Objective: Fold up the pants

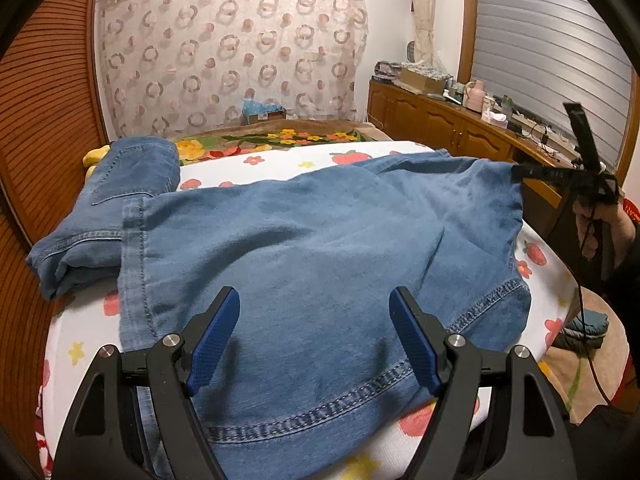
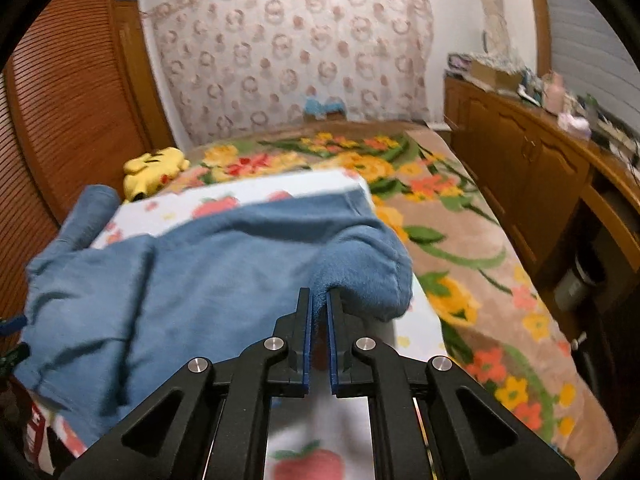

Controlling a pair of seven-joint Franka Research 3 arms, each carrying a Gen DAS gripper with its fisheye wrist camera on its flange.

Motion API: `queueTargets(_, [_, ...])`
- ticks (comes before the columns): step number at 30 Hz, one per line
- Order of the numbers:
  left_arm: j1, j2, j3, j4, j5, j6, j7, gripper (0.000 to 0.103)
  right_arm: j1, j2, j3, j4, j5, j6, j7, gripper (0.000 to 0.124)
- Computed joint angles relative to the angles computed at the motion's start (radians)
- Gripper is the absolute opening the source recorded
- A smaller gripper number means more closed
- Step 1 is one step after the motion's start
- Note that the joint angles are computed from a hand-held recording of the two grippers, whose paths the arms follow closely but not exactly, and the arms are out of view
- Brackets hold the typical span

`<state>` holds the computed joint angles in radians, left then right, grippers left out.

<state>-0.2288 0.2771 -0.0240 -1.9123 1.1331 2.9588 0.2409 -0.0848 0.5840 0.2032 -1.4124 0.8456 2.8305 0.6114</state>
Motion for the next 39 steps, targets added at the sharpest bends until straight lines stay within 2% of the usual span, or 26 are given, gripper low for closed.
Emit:
queueTargets(4, [-0.002,-0.036,0.015,-0.03,0.066,-0.001,-0.074,0.078,-0.032,-0.054,0.076,-0.035,0.095,-0.005,-0.14,0.005])
queueTargets(9, [0.029,-0.082,-0.001,-0.07,0.141,-0.019,-0.15,0.078,-0.027,-0.138,0.131,-0.096,0.249,-0.051,-0.344,0.004])
queueTargets(12, [0.051,-0.106,-0.014,-0.089,0.184,-0.028,-0.198,0.078,-0.017,-0.206,0.147,-0.156,0.318,-0.124,-0.445,0.004])
queueTargets(14, [0.065,-0.12,-0.023,-0.101,0.212,-0.032,-0.23,0.078,-0.012,-0.255,0.146,-0.199,0.343,-0.213,-0.492,0.004])
queueTargets(17, [0.085,-0.128,-0.038,-0.11,0.232,-0.033,-0.253,0.078,0.012,-0.332,0.141,-0.284,0.391,-0.26,-0.606,0.004])
queueTargets(20, [0.095,-0.128,-0.049,-0.11,0.241,-0.035,-0.262,0.078,0.052,-0.36,0.109,-0.324,0.372,-0.283,-0.617,0.004])
queueTargets(24, [0.103,-0.121,-0.057,-0.105,0.23,-0.031,-0.247,0.078,0.104,-0.367,0.056,-0.348,0.348,-0.261,-0.619,0.004])
queueTargets(28, [0.098,-0.104,-0.06,-0.086,0.195,-0.029,-0.203,0.078,0.15,-0.37,-0.004,-0.345,0.329,-0.258,-0.558,0.004])
queueTargets(29, [0.095,-0.098,-0.06,-0.08,0.187,-0.027,-0.195,0.078,0.178,-0.374,-0.037,-0.344,0.327,-0.262,-0.545,0.004])
queueTargets(32, [0.086,-0.081,-0.058,-0.058,0.157,-0.021,-0.153,0.078,0.211,-0.331,-0.056,-0.268,0.256,-0.25,-0.451,0.004])
queueTargets(39, [0.056,-0.03,-0.045,0.014,0.097,0.014,-0.046,0.078,0.236,-0.322,-0.064,-0.26,0.224,-0.208,-0.382,0.006])
